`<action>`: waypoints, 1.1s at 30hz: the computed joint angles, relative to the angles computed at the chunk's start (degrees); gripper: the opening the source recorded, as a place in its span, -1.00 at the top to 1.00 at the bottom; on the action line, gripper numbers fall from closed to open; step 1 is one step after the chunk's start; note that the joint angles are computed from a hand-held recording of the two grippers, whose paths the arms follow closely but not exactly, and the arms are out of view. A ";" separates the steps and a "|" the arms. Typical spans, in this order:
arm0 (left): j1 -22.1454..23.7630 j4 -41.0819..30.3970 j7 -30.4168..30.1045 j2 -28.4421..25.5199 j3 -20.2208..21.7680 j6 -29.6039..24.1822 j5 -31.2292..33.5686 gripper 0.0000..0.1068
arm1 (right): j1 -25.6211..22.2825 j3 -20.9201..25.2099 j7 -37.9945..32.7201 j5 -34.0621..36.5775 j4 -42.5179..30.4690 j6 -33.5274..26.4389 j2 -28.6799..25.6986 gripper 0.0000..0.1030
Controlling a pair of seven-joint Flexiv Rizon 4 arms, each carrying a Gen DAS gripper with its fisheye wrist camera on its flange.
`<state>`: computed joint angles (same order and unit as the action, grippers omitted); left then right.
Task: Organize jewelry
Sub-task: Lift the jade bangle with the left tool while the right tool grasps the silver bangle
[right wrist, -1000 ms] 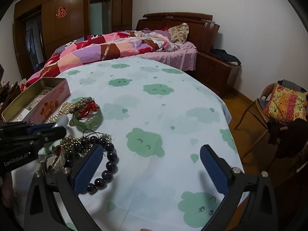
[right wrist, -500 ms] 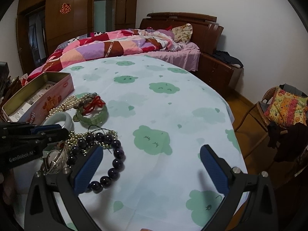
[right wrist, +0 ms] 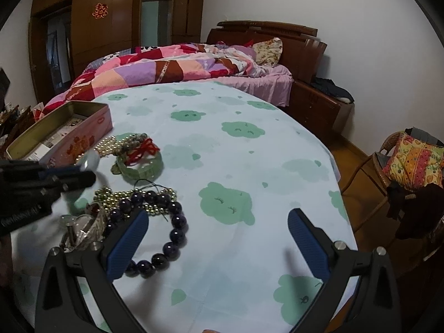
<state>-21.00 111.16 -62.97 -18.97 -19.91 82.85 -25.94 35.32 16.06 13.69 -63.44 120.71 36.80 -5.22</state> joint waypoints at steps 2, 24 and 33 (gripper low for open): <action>0.73 0.26 0.93 0.38 -0.92 0.97 -0.67 0.81 | -0.29 -0.16 0.27 -0.89 0.25 1.37 0.24 -0.84; 5.31 4.77 1.18 4.40 -4.19 9.21 0.00 0.80 | 1.17 -1.54 -13.13 4.92 -6.34 13.35 -5.66 0.33; 10.18 6.45 2.91 4.73 -9.46 10.89 -2.92 0.80 | 2.98 -2.43 -20.81 13.77 -8.18 15.06 -7.85 0.86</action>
<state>-10.82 117.61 -60.06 -14.24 -29.38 93.74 -28.86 38.30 13.63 -7.12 -49.67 112.53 51.86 -13.07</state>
